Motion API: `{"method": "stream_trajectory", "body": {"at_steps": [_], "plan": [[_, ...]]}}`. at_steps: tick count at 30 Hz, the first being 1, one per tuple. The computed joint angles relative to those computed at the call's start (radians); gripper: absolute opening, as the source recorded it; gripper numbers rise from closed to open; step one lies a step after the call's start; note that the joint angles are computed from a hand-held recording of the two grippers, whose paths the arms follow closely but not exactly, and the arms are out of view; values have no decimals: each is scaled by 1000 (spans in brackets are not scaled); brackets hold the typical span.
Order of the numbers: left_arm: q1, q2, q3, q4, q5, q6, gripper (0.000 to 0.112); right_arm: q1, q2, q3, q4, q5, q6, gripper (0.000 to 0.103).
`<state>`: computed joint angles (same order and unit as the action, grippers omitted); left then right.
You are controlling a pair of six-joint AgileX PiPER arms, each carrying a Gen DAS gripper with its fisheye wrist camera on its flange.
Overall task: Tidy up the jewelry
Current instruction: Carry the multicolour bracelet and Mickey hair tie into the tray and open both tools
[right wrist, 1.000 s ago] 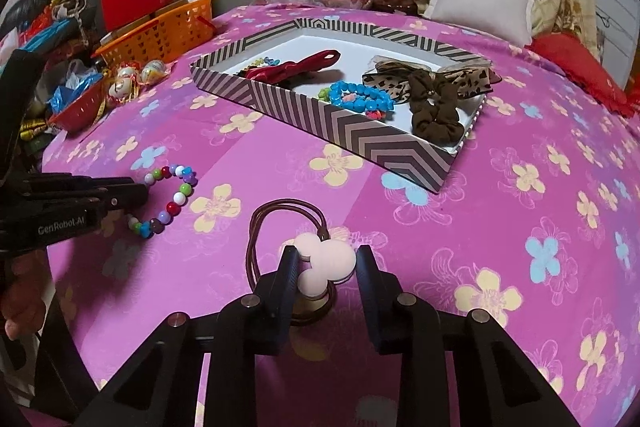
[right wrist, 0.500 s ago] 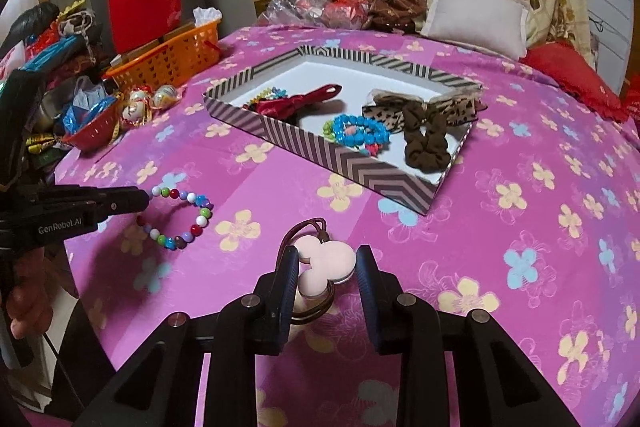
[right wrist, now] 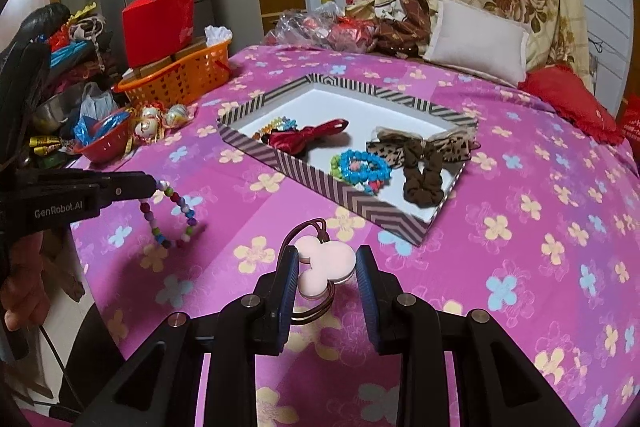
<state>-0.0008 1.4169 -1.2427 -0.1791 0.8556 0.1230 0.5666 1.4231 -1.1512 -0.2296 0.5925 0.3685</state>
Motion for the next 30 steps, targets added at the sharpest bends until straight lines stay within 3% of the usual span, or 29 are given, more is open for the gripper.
{"method": "stream_trajectory", "body": {"at_steps": [14, 30], "plan": [[-76, 58, -159, 111, 49, -99, 8, -15, 15, -62, 11, 30, -28, 28], [-204, 250, -462, 255, 121, -209, 8, -127, 110, -192, 111, 54, -145, 28]]}}
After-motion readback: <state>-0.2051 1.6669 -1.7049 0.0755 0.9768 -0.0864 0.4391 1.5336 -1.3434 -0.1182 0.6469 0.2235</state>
